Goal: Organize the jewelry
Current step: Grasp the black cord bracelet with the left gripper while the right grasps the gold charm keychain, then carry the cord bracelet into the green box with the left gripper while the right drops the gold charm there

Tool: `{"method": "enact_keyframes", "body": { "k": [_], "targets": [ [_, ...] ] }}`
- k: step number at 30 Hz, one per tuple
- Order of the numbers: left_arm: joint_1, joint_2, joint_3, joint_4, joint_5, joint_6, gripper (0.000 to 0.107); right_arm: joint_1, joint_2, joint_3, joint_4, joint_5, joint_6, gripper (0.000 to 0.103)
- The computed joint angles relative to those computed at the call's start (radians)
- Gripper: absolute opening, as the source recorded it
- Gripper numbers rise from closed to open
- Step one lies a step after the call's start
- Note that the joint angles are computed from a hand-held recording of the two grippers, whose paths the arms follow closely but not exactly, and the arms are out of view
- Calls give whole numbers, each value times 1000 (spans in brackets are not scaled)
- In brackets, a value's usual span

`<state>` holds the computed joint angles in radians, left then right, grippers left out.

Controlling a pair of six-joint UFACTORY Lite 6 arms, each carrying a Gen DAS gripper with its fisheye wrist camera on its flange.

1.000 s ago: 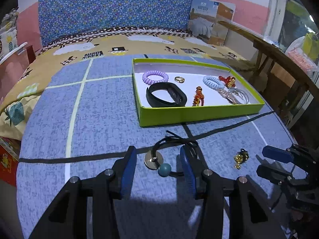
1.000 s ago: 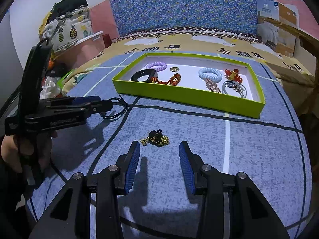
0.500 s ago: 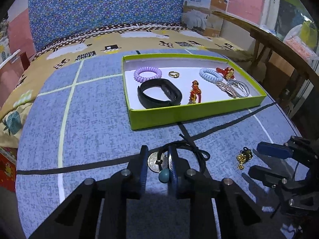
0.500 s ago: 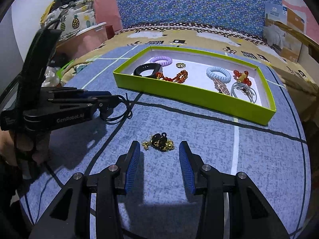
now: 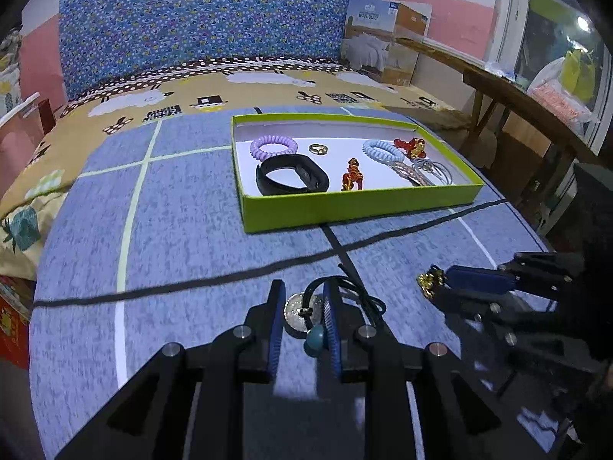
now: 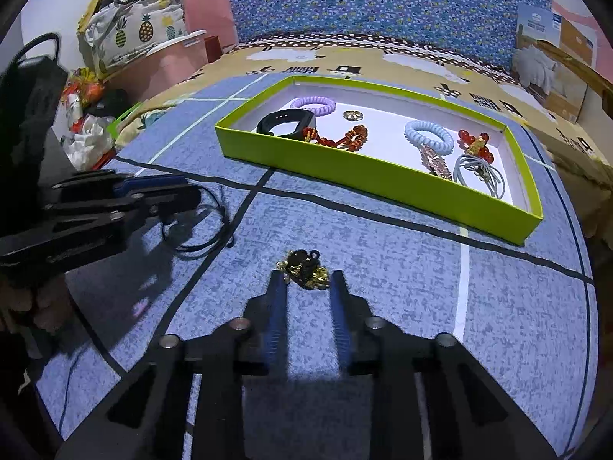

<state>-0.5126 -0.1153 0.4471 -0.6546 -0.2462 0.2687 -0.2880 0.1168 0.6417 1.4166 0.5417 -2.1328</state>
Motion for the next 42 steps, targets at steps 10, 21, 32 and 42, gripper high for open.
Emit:
{"method": "enact_keyframes", "body": {
  "k": [10,21,32,42],
  "targets": [
    [-6,-129,-102,-8,10,-27,21,-8,6,11,-36,30,33,18],
    [18,-148,-132,109,12,-146,21,63,24,36,8,-38,-20,22],
    [46,-160,-149,238,17,-266,21,94,58,78,2,-53,-47,28],
    [31,-167,-148,220,21,-252,21,80,73,94,-25,-27,-23,20]
  ]
}}
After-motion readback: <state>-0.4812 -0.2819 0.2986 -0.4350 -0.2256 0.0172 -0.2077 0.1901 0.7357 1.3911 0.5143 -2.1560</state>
